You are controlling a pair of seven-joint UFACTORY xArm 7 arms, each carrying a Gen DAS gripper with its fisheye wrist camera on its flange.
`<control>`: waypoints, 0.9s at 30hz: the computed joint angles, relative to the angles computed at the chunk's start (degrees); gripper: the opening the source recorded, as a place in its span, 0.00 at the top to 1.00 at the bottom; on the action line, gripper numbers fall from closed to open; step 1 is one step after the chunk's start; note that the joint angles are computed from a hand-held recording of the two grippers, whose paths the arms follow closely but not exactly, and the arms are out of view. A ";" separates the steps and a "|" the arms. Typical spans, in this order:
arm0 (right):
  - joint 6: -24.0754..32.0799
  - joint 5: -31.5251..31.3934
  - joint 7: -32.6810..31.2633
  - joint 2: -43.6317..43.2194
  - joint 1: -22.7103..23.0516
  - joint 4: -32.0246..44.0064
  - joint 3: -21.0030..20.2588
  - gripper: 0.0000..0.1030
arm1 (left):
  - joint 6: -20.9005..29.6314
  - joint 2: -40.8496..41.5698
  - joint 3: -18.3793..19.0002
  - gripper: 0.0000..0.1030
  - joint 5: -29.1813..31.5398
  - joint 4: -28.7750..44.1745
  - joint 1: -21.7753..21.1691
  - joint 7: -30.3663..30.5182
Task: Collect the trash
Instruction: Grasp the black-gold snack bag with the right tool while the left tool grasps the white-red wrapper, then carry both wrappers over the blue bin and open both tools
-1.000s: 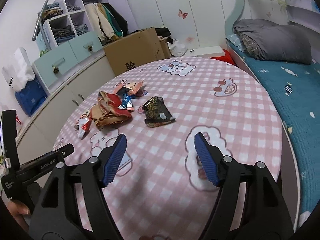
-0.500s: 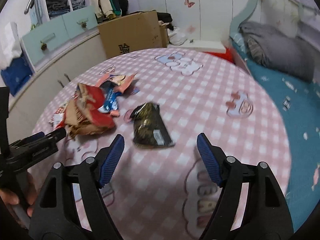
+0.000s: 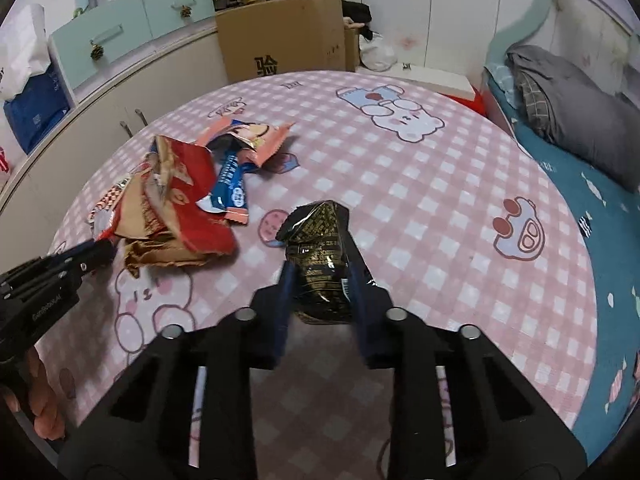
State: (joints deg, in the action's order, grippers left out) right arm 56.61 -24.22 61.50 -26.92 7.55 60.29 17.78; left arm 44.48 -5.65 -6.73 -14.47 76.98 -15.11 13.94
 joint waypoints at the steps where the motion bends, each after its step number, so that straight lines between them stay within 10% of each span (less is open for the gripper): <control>1: -0.22 -0.16 0.67 -0.52 -0.05 -0.31 0.21 0.79 | 0.08 -0.80 0.40 0.84 -1.72 -0.76 -0.05 1.34; 15: -2.64 -1.34 8.18 -5.11 -0.52 2.40 8.59 0.80 | -1.78 -17.85 6.60 0.84 -12.23 -12.90 -0.35 11.42; 27: -2.93 -15.37 11.98 20.64 4.66 24.29 18.25 0.80 | -5.24 -23.50 11.86 0.84 -7.34 -17.69 4.84 11.12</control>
